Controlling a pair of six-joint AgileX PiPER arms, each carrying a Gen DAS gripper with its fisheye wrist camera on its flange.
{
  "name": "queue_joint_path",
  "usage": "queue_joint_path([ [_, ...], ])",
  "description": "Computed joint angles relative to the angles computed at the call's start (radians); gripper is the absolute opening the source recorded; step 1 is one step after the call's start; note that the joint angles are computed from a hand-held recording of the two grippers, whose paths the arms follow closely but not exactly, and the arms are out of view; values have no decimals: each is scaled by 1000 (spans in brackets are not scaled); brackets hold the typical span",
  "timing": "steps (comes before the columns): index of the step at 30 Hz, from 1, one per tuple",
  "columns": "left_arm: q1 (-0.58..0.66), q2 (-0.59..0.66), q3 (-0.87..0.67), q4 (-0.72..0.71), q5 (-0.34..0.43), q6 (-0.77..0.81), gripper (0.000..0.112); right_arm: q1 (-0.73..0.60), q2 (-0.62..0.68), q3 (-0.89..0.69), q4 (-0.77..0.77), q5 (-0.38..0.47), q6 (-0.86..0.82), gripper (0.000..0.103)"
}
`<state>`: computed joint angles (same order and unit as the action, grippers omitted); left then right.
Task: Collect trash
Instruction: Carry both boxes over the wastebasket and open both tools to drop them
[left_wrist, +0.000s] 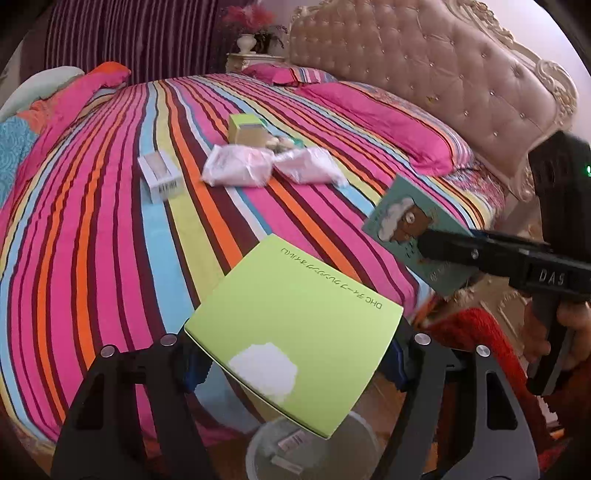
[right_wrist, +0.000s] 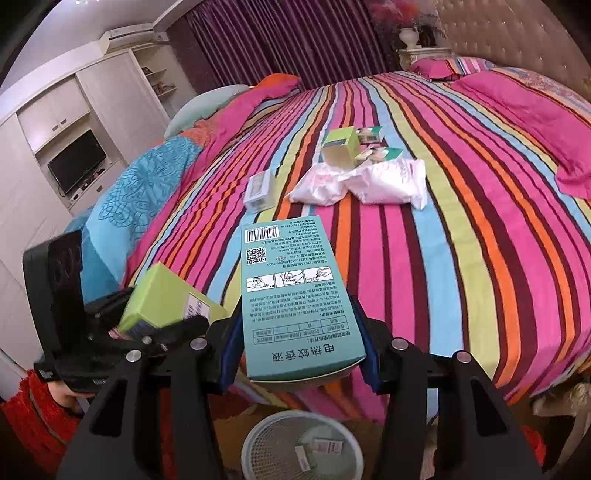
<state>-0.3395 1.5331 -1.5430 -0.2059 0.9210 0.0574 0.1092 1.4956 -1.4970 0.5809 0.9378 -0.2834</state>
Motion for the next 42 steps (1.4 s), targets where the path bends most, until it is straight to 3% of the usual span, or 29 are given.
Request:
queue_joint_path([
  [11,-98,-182,270,52,-26,-140,71,81,-99,158,-62,17,91,50],
  [20,-172,-229,417,104,-9,-306,71,201,-139,275,-213,29,267,50],
  [31,-161,-152,480,48,61,-341,71,170,-70,370,-130,109,289,50],
  [42,-153,25,470,-46,129,-274,71,134,94,415,-26,174,294,50],
])
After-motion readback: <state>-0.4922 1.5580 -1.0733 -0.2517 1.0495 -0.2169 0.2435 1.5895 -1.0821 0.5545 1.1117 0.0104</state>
